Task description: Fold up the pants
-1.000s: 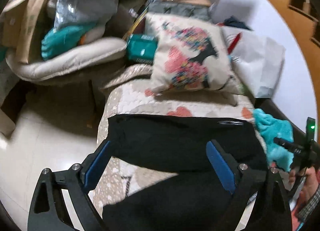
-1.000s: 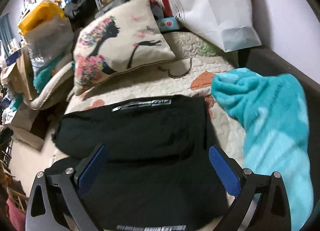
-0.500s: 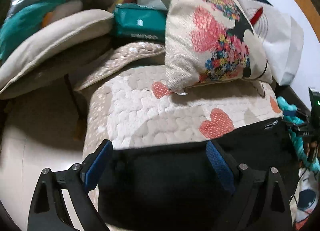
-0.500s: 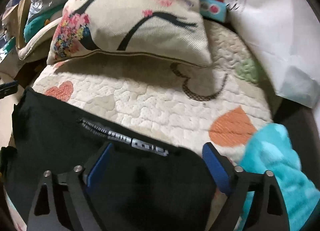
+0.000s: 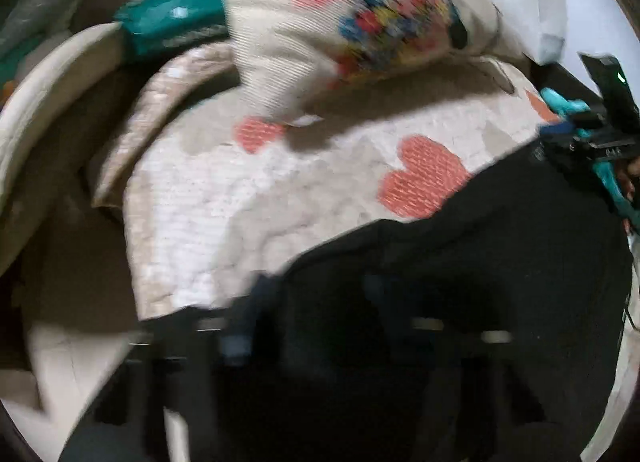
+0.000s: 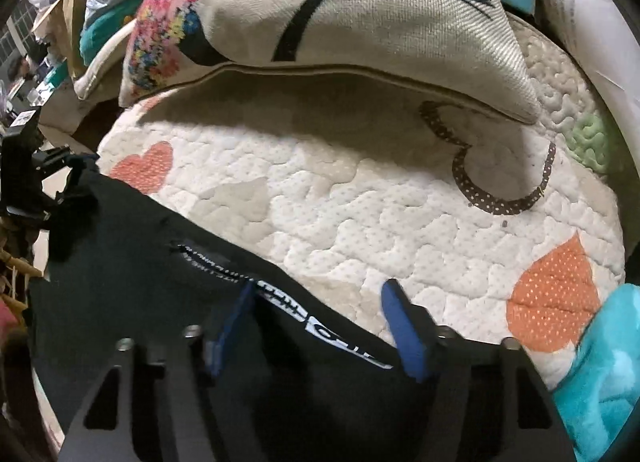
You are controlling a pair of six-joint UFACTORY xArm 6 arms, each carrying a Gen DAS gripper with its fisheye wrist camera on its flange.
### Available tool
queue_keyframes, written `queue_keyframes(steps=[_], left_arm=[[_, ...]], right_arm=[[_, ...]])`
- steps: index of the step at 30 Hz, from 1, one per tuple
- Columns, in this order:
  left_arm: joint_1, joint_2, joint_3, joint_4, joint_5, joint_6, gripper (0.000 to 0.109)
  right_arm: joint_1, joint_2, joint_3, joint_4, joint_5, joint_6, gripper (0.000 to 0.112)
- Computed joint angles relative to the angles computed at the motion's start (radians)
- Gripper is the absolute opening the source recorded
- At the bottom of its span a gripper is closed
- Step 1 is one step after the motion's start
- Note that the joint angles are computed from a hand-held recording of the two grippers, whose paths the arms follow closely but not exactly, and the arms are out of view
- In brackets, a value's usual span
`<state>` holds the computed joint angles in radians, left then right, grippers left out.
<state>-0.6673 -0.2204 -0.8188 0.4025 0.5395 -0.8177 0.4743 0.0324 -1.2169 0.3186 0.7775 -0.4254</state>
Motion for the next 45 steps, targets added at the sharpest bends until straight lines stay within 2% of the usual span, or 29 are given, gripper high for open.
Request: queue_keyframes(steps=[1, 2, 3, 5, 6, 11, 17, 20, 24, 27, 33, 35, 36, 37, 39, 41, 42, 43, 45], left_arm=[[0.007, -0.018, 0.018, -0.03, -0.02, 0.011, 0.02], [0.01, -0.036, 0.035, -0.068, -0.039, 0.029, 0.008], [0.003, -0.054, 0.044, -0.064, -0.037, 0.014, 0.008], [-0.024, -0.072, 0.035, 0.013, 0.008, -0.045, 0.008], [-0.036, -0.081, 0.032, 0.041, 0.024, -0.07, 0.008], [-0.098, -0.16, 0.031, 0.155, 0.094, -0.221, 0.007], [-0.219, -0.277, 0.035, 0.281, 0.236, -0.384, 0.007], [-0.327, -0.323, 0.029, 0.348, 0.339, -0.478, 0.007], [-0.532, -0.322, -0.007, 0.403, 0.547, -0.582, 0.008], [-0.662, -0.314, -0.015, 0.393, 0.651, -0.662, 0.008], [-0.85, -0.278, -0.012, 0.299, 0.755, -0.831, 0.011], [-0.884, -0.255, -0.021, 0.237, 0.779, -0.862, 0.013], [-0.904, -0.25, -0.023, 0.206, 0.791, -0.886, 0.019], [-0.922, -0.251, -0.022, 0.189, 0.809, -0.912, 0.02], [-0.969, -0.274, -0.021, 0.144, 0.88, -1.0, 0.022], [-1.008, -0.34, 0.006, 0.127, 0.915, -1.11, 0.027], [-1.04, -0.385, 0.024, 0.13, 0.944, -1.194, 0.031], [-1.078, -0.431, 0.04, 0.139, 0.982, -1.28, 0.033], [-1.148, -0.486, 0.05, 0.17, 1.062, -1.405, 0.035]], right_arm=[[-0.005, -0.014, 0.008, 0.009, 0.001, 0.01, 0.036], [-0.01, -0.026, 0.016, 0.022, 0.004, 0.014, 0.034], [-0.015, -0.045, 0.029, 0.041, 0.004, 0.022, 0.031], [-0.015, -0.071, 0.047, 0.051, 0.001, 0.027, 0.012], [-0.014, -0.083, 0.05, 0.067, 0.014, 0.03, 0.01], [0.029, -0.174, 0.121, -0.025, -0.005, 0.104, 0.007], [0.043, -0.333, 0.218, -0.061, -0.012, 0.159, 0.006], [0.061, -0.416, 0.266, -0.079, 0.004, 0.19, 0.006], [0.075, -0.561, 0.358, -0.097, 0.066, 0.22, 0.006], [0.104, -0.678, 0.441, -0.122, 0.126, 0.25, 0.006], [0.192, -0.879, 0.593, -0.197, 0.287, 0.34, 0.006], [0.22, -0.904, 0.615, -0.239, 0.338, 0.374, 0.006], [0.241, -0.912, 0.626, -0.268, 0.372, 0.393, 0.006], [0.27, -0.913, 0.63, -0.297, 0.413, 0.41, 0.006], [0.332, -0.909, 0.627, -0.396, 0.45, 0.465, 0.006], [0.354, -0.907, 0.613, -0.431, 0.47, 0.492, 0.011], [0.357, -0.906, 0.603, -0.436, 0.482, 0.501, 0.023], [0.374, -0.91, 0.59, -0.463, 0.493, 0.527, 0.045], [0.398, -0.928, 0.574, -0.507, 0.483, 0.559, 0.063]])
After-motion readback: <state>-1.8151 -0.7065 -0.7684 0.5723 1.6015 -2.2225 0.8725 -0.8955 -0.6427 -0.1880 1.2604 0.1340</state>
